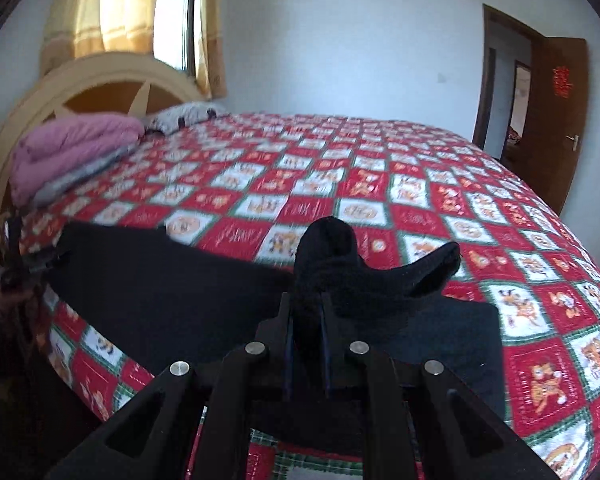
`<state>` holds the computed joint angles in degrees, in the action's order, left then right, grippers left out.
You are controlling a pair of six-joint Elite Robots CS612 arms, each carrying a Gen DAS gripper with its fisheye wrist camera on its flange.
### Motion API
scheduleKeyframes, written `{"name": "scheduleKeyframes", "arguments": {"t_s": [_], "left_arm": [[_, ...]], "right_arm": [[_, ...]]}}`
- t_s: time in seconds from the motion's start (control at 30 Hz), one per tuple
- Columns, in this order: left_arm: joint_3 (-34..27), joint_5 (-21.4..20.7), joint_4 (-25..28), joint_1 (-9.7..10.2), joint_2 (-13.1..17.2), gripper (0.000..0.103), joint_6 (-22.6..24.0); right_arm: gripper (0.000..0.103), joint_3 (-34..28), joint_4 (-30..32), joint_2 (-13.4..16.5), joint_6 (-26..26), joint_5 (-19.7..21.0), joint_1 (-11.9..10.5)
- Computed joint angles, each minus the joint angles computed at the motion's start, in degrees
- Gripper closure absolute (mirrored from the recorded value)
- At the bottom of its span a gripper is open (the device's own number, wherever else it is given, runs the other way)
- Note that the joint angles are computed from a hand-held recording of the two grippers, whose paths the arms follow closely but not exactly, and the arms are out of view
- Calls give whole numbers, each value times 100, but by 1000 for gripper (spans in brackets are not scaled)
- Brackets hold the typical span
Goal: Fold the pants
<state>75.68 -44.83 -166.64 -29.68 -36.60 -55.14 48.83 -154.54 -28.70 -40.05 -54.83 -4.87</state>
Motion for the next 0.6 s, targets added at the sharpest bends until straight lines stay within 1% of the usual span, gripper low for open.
{"name": "scheduleKeyframes", "arguments": {"t_s": [0.07, 0.1, 0.17, 0.23, 0.27, 0.3, 0.33, 0.4, 0.5, 0.6], "left_arm": [[-9, 5, 7, -2, 5, 0, -4], [-8, 4, 4, -2, 4, 0, -5], [-6, 3, 5, -2, 4, 0, -6], [-5, 6, -1, -2, 5, 0, -4], [-4, 8, -7, -2, 6, 0, -2], [-2, 8, -9, -3, 4, 0, -3], [-2, 8, -11, -2, 5, 0, -2], [1, 5, -29, -2, 7, 0, -12], [-19, 9, -23, 3, 16, 0, -9], [-1, 7, -37, -1, 11, 0, -10]], "right_arm": [[92, 38, 25, 13, -317, -475, 101], [92, 41, 87, 35, -564, -875, 184], [92, 63, 146, 72, -912, -1389, 289], [92, 141, 135, 85, -1295, -1803, 376], [92, 201, 58, 89, -1486, -2000, 411], [92, 302, -160, 84, -1650, -2142, 440], [92, 403, -443, 80, -1783, -2239, 457], [92, 497, -696, 66, -1863, -2317, 468], [92, 494, -807, 47, -1711, -2199, 466], [92, 514, -987, 15, -1506, -1947, 466]]}}
